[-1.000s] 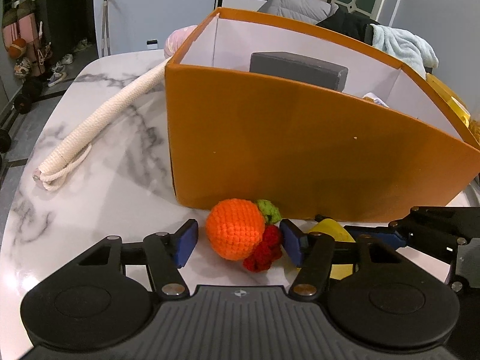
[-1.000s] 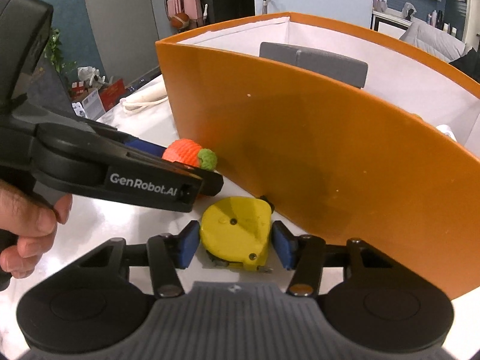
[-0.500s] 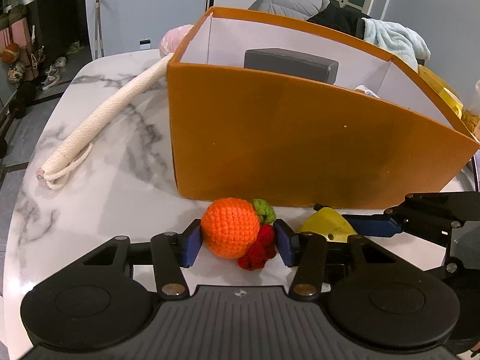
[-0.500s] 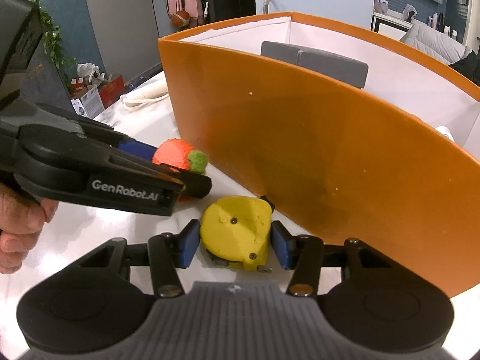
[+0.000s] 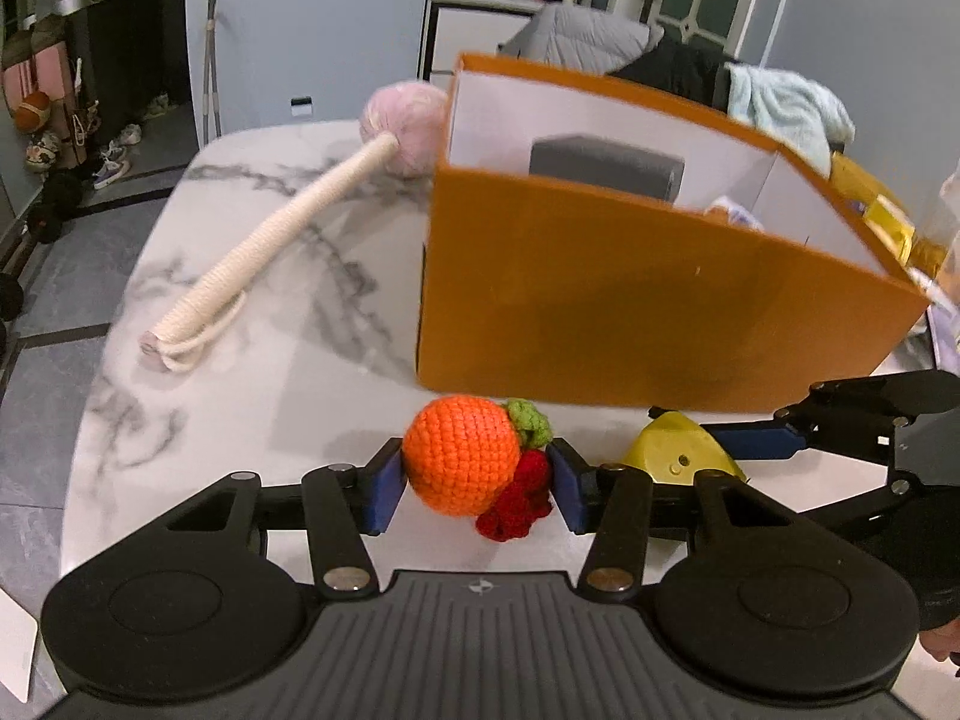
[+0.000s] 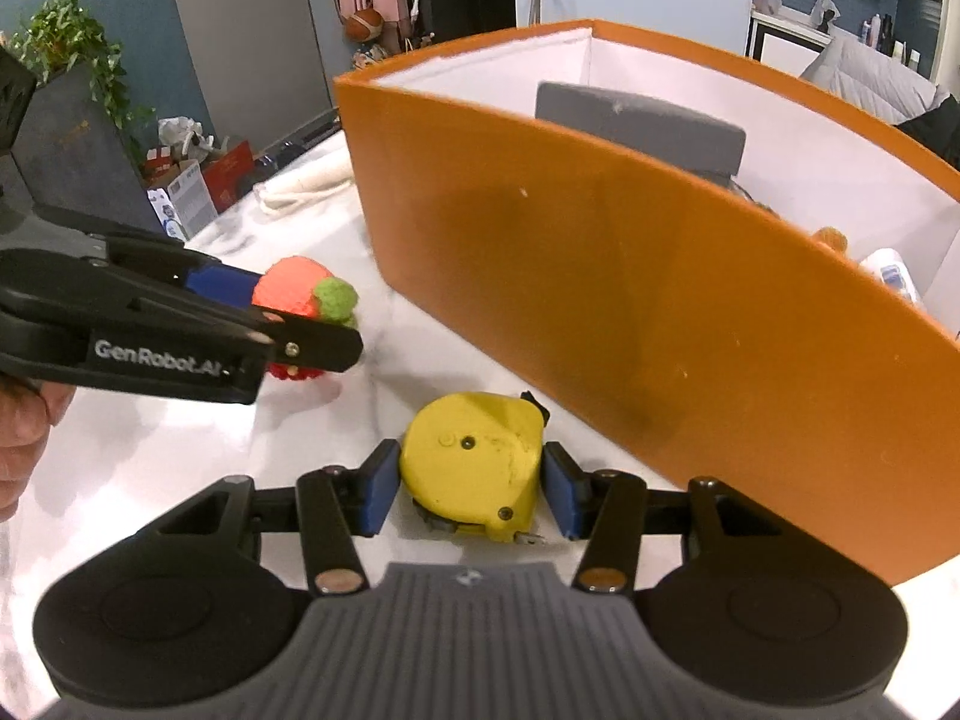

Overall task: Organize objects
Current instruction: 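Grasp the crocheted fruit with the left tool while the right tool grasps the yellow tape measure, then carry the crocheted fruit over the orange box with the left tool while the right tool carries the tape measure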

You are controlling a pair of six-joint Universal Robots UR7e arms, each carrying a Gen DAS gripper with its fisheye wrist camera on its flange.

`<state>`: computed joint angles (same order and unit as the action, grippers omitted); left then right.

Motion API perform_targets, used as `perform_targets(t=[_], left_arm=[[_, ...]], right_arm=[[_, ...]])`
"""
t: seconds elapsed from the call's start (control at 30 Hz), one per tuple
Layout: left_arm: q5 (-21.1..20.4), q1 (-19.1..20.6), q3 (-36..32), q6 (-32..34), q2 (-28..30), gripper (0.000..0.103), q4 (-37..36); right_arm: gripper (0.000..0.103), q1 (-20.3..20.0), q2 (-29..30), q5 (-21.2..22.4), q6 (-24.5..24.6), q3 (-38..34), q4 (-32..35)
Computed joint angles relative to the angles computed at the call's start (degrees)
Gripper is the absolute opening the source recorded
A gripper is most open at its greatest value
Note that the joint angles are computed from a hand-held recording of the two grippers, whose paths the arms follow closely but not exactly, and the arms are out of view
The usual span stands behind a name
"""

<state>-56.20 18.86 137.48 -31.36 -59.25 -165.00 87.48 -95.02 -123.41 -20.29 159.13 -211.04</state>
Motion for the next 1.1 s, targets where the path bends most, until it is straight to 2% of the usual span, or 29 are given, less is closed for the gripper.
perform_targets(t=[0.17,0.33,0.57,0.7,0.9,1.1], left_arm=[[2.34,-1.65,1.34,0.98,-1.87,0.059,-3.57],[4.91,-3.26,1.71,2.34,-2.35,0.059,-8.14],[5.94,-4.33,0.0,5.95,-1.09,0.059,-13.57],[5.97,-4.33,-1.51,6.2,0.61,0.059,-16.2],[5.04,-4.43,-5.26,10.45,5.67,0.059,-19.43],[2.59,-4.11,-10.08,14.32,11.92,0.059,-20.42]], right_arm=[[0.053,3.2,-3.47,0.03,2.26,-1.05,4.16],[0.053,7.01,-5.66,-1.98,3.19,-2.26,6.11],[0.053,12.97,-9.5,-5.08,3.04,-4.02,5.41],[0.053,14.65,-12.37,-6.32,2.69,-4.82,4.39],[0.053,11.36,-20.55,-6.27,3.35,-5.5,5.52],[0.053,1.68,-28.66,-2.94,5.33,-5.12,10.75]])
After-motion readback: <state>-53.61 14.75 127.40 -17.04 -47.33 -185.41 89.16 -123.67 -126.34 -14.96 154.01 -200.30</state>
